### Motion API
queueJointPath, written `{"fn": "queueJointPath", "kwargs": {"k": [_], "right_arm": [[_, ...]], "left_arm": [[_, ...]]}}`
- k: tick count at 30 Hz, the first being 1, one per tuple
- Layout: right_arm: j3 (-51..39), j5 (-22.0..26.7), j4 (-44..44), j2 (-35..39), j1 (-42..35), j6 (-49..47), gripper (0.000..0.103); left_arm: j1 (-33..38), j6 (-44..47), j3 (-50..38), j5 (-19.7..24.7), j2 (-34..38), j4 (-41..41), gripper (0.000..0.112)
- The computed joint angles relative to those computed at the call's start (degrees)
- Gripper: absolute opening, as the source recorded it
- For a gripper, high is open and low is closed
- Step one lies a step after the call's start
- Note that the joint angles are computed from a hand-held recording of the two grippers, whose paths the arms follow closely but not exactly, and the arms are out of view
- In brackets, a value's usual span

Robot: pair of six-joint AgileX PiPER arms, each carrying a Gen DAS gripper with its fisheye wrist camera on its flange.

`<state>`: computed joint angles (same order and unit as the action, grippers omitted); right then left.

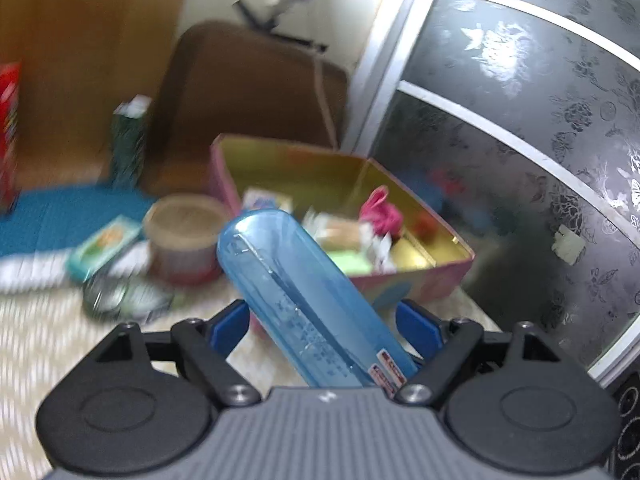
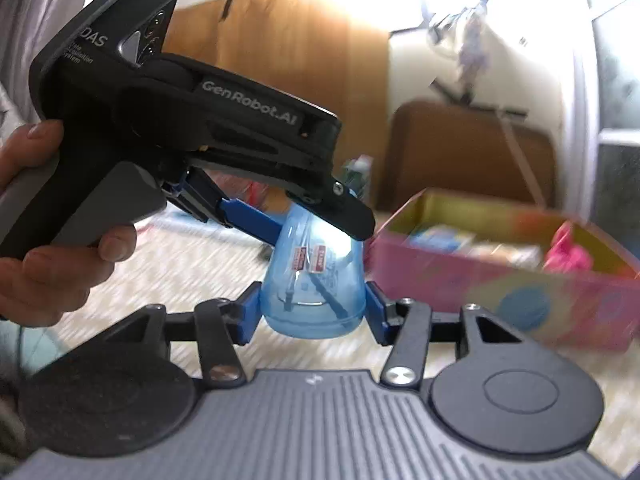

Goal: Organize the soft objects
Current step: 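Grasp the blue case with the left gripper while the right gripper holds it, then lower the blue case into the pink tin and open the left gripper, then withdraw both grippers from the tin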

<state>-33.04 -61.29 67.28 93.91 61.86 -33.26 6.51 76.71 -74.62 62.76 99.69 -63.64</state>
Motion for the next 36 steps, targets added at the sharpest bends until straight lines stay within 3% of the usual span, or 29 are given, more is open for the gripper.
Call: {"fn": "queueJointPath", "kwargs": {"k": [3,6,9,13,18,20,22,28,36], "right_arm": [[-0.2,-0.2,-0.1,-2.4,-3.7,-2.3,0.056],[-0.5,2.9,-0.4,-6.0,-9.6,-4.9,0.056],[0.1,10.1,-1.6,-10.3,-17.6,-5.1,0.056],[-2.8,21.9,-2.3,-12.3,-30.2,-6.9,0.056],[-10.6,28.1,5.1,-6.1,-38.9,-16.6,0.056],[-11.2,26.9,5.4,-5.0,-39.7,-15.7,0.058],[-8.7,26.5,0.5,-6.6,-39.8,-8.9,0.061],[-2.4,15.8,1.0,-10.4,-31.1,-2.3,0.061],[4.0,1.7,10.6,-14.1,-14.7,6.3,0.062]], "left_arm": [[-5.6,-1.9,-5.1,-2.4,2.6,-0.5,0.082],[-10.9,-8.2,-14.2,-3.1,7.8,2.0,0.082],[-15.9,-15.2,-23.2,-4.9,13.5,5.4,0.084],[-21.3,-23.8,-30.7,-10.1,18.7,11.5,0.096],[-22.0,-33.2,-35.2,-10.8,22.5,14.9,0.096],[-20.7,-30.7,-32.2,-11.2,20.9,12.3,0.096],[-19.7,-27.7,-27.5,-13.7,17.9,10.7,0.097],[-18.2,-19.0,-14.1,-19.0,8.5,7.8,0.097],[-13.7,0.4,6.9,-23.3,-5.3,-1.5,0.102]]}}
